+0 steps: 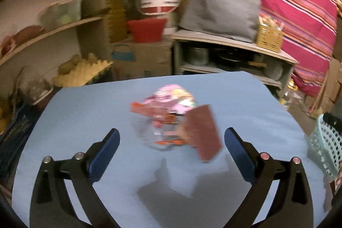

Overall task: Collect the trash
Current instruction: 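Move both tools back over the table toward the remaining trash, then grasp the maroon pad with gold print with the right tool while the left tool grasps the clear plastic bag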

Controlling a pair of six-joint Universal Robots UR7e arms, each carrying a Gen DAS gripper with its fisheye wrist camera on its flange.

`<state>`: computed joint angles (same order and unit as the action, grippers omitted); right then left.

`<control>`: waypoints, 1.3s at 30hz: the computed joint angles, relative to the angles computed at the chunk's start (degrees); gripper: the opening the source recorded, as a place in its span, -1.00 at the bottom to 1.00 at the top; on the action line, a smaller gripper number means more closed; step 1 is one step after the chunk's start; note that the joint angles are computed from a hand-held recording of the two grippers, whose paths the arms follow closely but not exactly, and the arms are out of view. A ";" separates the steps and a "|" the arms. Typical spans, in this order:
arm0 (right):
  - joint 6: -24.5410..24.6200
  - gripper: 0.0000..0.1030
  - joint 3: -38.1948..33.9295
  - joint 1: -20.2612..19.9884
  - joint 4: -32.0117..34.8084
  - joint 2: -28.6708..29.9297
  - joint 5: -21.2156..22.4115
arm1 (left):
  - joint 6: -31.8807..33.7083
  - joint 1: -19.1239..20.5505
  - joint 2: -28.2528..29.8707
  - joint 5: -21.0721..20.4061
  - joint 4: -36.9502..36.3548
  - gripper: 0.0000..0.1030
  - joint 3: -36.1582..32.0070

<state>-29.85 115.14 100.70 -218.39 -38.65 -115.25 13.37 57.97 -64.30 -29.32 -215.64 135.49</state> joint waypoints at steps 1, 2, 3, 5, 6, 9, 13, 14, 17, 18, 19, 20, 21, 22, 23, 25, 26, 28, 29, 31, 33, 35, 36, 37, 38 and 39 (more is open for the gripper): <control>-0.72 0.91 -1.28 0.94 0.08 1.63 -0.90 | -0.10 0.89 -0.91 -0.42 0.19 0.88 0.20; -1.33 0.91 -2.02 1.53 -0.02 2.69 -1.37 | -0.81 2.17 -2.04 -0.87 1.00 0.88 0.27; -1.99 0.91 -3.07 2.24 0.15 3.96 -1.97 | -1.66 2.91 -3.11 -1.13 2.01 0.88 0.52; -2.87 0.91 -4.95 3.43 0.99 6.12 -2.95 | -3.21 5.09 -5.30 -2.51 5.14 0.88 0.38; -3.18 0.91 -5.96 3.99 1.74 7.21 -3.24 | -2.93 5.62 -5.56 -2.61 5.46 0.88 0.16; -4.10 0.91 -7.92 5.32 3.77 9.65 -3.05 | -0.73 7.05 -6.01 -2.20 4.95 0.88 -0.58; -7.34 0.91 -10.49 7.23 4.49 13.38 -4.12 | -0.57 9.13 -7.89 -4.14 7.24 0.88 -1.25; -7.12 0.91 -10.95 7.52 5.01 13.97 -4.05 | -0.41 9.63 -8.18 -4.64 7.75 0.88 -1.67; -3.90 0.91 -12.48 7.75 10.22 14.86 -1.31 | 0.05 10.70 -8.87 -5.80 9.02 0.88 -2.43; -2.62 0.91 -13.12 7.83 12.24 15.04 -0.19 | 0.41 11.02 -9.06 -5.91 9.26 0.88 -2.70; -1.68 0.91 -13.80 7.92 13.96 15.30 1.18 | 0.76 11.33 -9.19 -6.02 9.37 0.88 -2.93; -1.15 0.91 -14.51 8.27 15.00 15.85 1.84 | 1.06 11.66 -9.38 -6.08 9.54 0.88 -3.10; -1.03 0.91 -15.15 8.54 15.80 16.37 2.25 | 1.35 12.05 -9.46 -6.09 9.65 0.88 -3.36; -1.29 0.91 -15.77 8.84 16.23 16.93 2.22 | 1.50 12.30 -9.51 -6.00 9.61 0.88 -3.48; -2.14 0.91 -16.74 9.40 16.50 17.99 1.63 | 1.67 12.60 -9.62 -6.10 9.67 0.88 -3.64; -3.18 0.91 -18.09 9.92 17.24 19.14 0.89 | 1.79 13.49 -10.16 -6.62 10.26 0.88 -4.03; -3.82 0.91 -19.03 10.18 17.76 19.93 0.43 | 1.76 13.78 -10.35 -6.71 10.48 0.88 -4.20; -4.12 0.91 -20.34 10.45 18.90 20.92 0.06 | 1.52 14.30 -10.76 -7.00 10.95 0.88 -4.49; -4.18 0.91 -20.31 10.35 19.22 20.90 0.18 | 1.28 14.62 -11.05 -7.41 11.27 0.88 -4.62; -3.79 0.91 -21.08 10.34 20.28 21.32 0.39 | 0.21 15.31 -11.76 -8.63 12.67 0.88 -4.98; -3.50 0.91 -21.51 10.04 21.46 21.22 1.10 | -0.50 15.74 -11.95 -9.30 13.67 0.88 -5.32; -3.46 0.89 -21.98 9.94 22.30 21.39 1.38 | -0.44 15.94 -11.76 -9.60 14.02 0.88 -5.68; -3.62 0.82 -22.28 9.92 22.75 21.50 1.49 | -0.36 15.96 -11.65 -9.69 14.11 0.88 -5.77; -3.69 0.77 -22.65 9.85 23.62 21.55 1.68 | -0.19 16.05 -11.48 -9.84 14.33 0.88 -5.99; -3.51 0.68 -22.85 9.83 24.32 21.59 1.91 | 0.04 16.16 -11.28 -10.05 14.47 0.88 -6.27; -3.24 0.61 -23.06 9.69 25.26 21.51 2.32 | 0.10 16.15 -11.05 -10.15 14.46 0.88 -6.45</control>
<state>-33.09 92.08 110.39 -193.13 -17.14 -112.93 13.47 74.12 -75.34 -39.48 -201.18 129.04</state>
